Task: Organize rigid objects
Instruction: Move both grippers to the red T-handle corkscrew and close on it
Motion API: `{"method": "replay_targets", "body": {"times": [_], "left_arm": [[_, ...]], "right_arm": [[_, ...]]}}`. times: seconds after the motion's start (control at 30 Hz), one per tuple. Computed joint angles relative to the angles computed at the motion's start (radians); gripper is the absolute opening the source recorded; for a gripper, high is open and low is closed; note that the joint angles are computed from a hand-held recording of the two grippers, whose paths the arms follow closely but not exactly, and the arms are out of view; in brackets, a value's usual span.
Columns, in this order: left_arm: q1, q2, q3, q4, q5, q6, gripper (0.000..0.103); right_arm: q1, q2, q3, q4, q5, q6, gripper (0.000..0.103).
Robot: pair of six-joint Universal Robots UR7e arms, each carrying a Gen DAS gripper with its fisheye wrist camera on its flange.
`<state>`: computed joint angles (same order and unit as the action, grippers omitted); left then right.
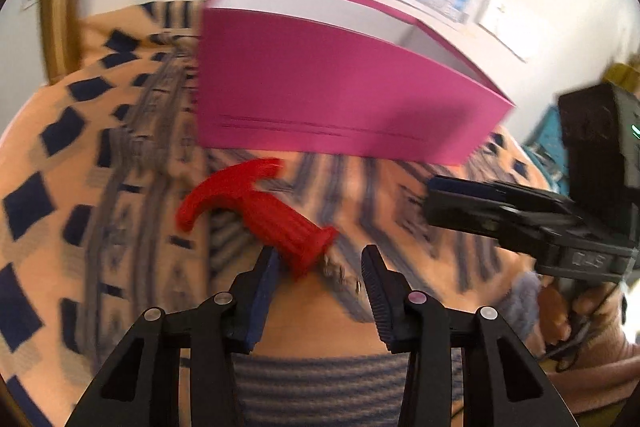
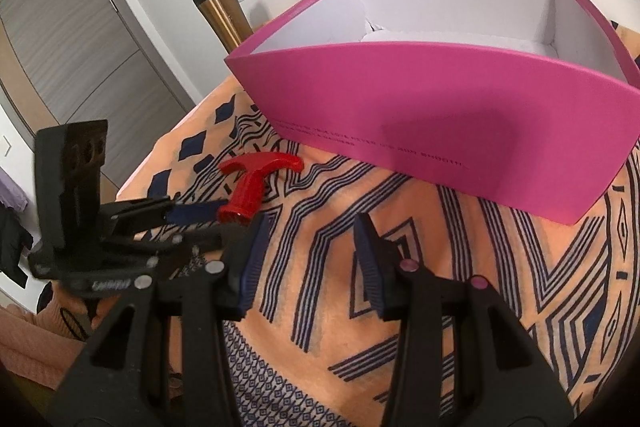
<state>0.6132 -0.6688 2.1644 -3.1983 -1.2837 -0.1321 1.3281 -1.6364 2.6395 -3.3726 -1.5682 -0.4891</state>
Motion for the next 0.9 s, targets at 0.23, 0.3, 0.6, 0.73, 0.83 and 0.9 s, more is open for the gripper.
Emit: {"method": "replay_targets", "body": {"times": [0.23,0.3,0.6,0.73,0.83,0.9], "left_arm": [[-0.021,-0.021,0.034,-0.054,0.002,0.051,0.043],[-0.007,-0.044,0.046,-0.082,0.014,0.048,0.043],[0.049,-0.051,-0.005,-0.046,0.111,0.043,0.043],[0.067,-0.033,-0.033,-0.015,0.09,0.045,0.043],[0.071,-0.027,-0.042,0.006,0.08,0.045,0.043],[0.073,-0.025,-0.043,0.015,0.072,0.043,0.043]], "right_arm": [[-0.015,-0.005,0.009,0.005,0.002,0.009,0.046],[-0.015,-0.004,0.012,0.006,0.004,0.007,0.046],[0.01,0.065,0.004,0.003,0.021,-0.002,0.046],[0.039,0.099,-0.007,0.007,-0.001,-0.009,0.046],[0.052,0.11,-0.006,0.001,-0.021,-0.015,0.046],[0.056,0.114,-0.006,0.0,-0.037,-0.016,0.046]]}}
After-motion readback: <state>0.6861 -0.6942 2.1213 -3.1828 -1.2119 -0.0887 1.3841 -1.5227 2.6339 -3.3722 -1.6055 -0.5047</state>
